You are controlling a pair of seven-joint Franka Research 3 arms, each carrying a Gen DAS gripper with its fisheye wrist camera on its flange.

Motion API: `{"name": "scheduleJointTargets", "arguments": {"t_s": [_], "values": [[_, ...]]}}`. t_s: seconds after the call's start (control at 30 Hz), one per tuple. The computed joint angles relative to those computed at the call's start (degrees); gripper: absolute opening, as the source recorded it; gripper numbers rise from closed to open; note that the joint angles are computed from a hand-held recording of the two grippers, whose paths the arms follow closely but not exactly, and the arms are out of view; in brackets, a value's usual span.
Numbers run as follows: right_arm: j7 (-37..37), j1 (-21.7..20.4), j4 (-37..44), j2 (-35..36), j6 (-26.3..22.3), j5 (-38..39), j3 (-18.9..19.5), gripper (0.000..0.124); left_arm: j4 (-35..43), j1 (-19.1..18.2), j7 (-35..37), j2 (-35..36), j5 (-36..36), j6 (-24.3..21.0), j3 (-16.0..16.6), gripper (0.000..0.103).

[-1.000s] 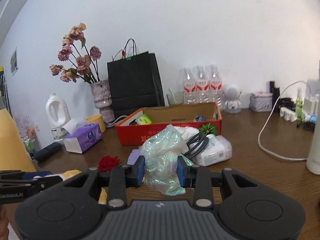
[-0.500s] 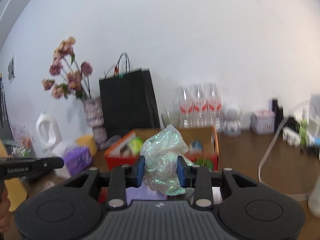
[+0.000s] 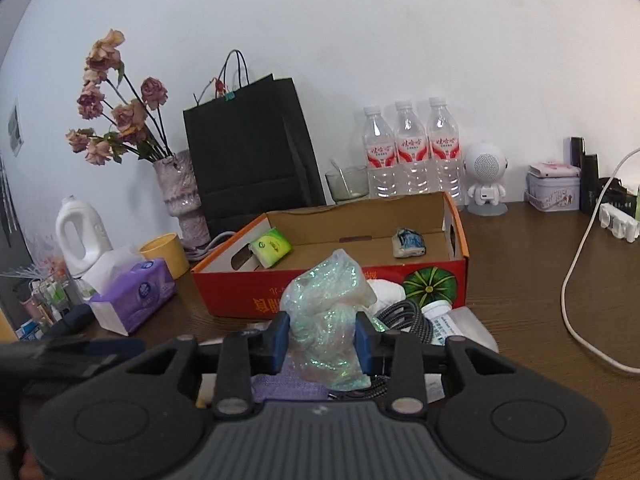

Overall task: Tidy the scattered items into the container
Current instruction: 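Lift and carry the plush toy and plastic bag over the cardboard box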

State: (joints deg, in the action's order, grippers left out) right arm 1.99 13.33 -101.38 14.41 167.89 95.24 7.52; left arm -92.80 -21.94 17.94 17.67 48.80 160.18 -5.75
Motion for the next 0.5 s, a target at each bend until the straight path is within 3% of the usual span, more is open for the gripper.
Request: {"name": "scheduleJointTargets", "arguments": {"t_s": [0.03, 0.07, 0.13, 0.2, 0.27, 0.37, 0.5], "values": [[-0.1, -0.1, -0.2, -0.1, 0.3, 0.4, 0.0, 0.033, 2.0, 3.8, 9.6, 2.3, -10.0, 0.2, -4.1, 0.079], [0.4, -0.1, -0.3, -0.2, 0.4, 0.3, -0.1, 0.033, 4.9, 5.6, 16.0, 4.6, -16.3, -2.4, -6.8, 0.066], [0.3, -0.2, -0.9, -0.7, 0.8, 0.7, -0.2, 0.033, 10.6, 3.8, 21.8, 7.6, -17.9, -10.5, -6.6, 0.058], [-0.5, -0.3, -1.7, -1.1, 0.7, 1.8, -0.5, 0.033, 12.0, 0.9, 23.9, 8.1, -15.9, -13.5, -4.6, 0.052], [0.3, -0.4, -2.7, -1.6, 0.3, 1.2, -0.8, 0.033, 11.0, -1.9, 20.5, 7.1, -12.8, -13.6, -2.0, 0.044], [1.1, -0.6, -3.2, -2.2, -0.6, 0.4, -1.1, 0.033, 7.5, -5.0, 10.7, 3.4, -5.9, -11.6, 1.0, 0.042], [-0.7, -0.2, 0.2, -1.6, -0.7, -0.7, -1.0, 0.033, 7.0, -5.9, -0.9, -0.2, 4.8, -10.9, 2.4, 0.042]]}}
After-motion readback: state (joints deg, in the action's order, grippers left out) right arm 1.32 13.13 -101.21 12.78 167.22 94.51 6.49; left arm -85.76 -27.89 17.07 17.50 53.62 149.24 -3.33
